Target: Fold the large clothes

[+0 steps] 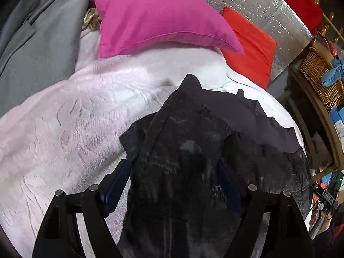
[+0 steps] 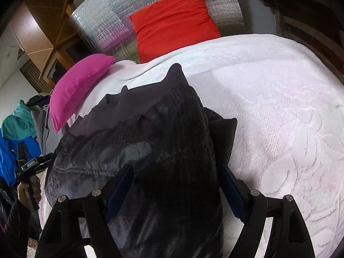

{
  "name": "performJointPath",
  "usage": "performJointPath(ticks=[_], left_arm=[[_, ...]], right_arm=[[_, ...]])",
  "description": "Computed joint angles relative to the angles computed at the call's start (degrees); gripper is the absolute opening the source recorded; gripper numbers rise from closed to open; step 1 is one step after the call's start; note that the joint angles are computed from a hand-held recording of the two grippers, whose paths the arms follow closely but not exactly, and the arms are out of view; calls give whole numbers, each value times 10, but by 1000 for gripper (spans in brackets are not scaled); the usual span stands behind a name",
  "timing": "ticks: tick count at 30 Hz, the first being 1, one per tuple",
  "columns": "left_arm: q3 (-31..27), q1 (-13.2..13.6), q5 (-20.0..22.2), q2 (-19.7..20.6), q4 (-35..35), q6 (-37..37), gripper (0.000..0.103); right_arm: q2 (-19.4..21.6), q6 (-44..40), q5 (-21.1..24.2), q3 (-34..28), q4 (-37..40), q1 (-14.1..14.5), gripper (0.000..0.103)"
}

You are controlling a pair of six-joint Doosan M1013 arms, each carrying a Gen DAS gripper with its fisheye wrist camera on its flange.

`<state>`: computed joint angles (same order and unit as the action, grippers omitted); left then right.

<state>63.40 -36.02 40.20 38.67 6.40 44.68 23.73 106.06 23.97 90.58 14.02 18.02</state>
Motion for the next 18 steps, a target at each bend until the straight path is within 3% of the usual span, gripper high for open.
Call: performJointPath(ticks=[5,8,13,14,15,16,18], left_arm=[[-11,-1,-2,3,25,-17,82],[-42,2,5,20,27,-6,82],[-144,4,86,80,12,68,82],[-168,4,114,95,11,69,82],[-189,5,136,109,8,74,79],[-207,4,161,121,11,82,50],[-217,3,170,126,0,106,25]], right_arm=[[6,56,0,-27,-64,4,83],[31,77,23,-72,-103,4,83],[83,81,104,-150,-124,-3,83],[90,76,115,-157,-113,-5,76],[99,55,133,-170,-95,-6,48],[102,58,146,-175,-106,-4,39],[97,81,141,-173,-152,6,15]])
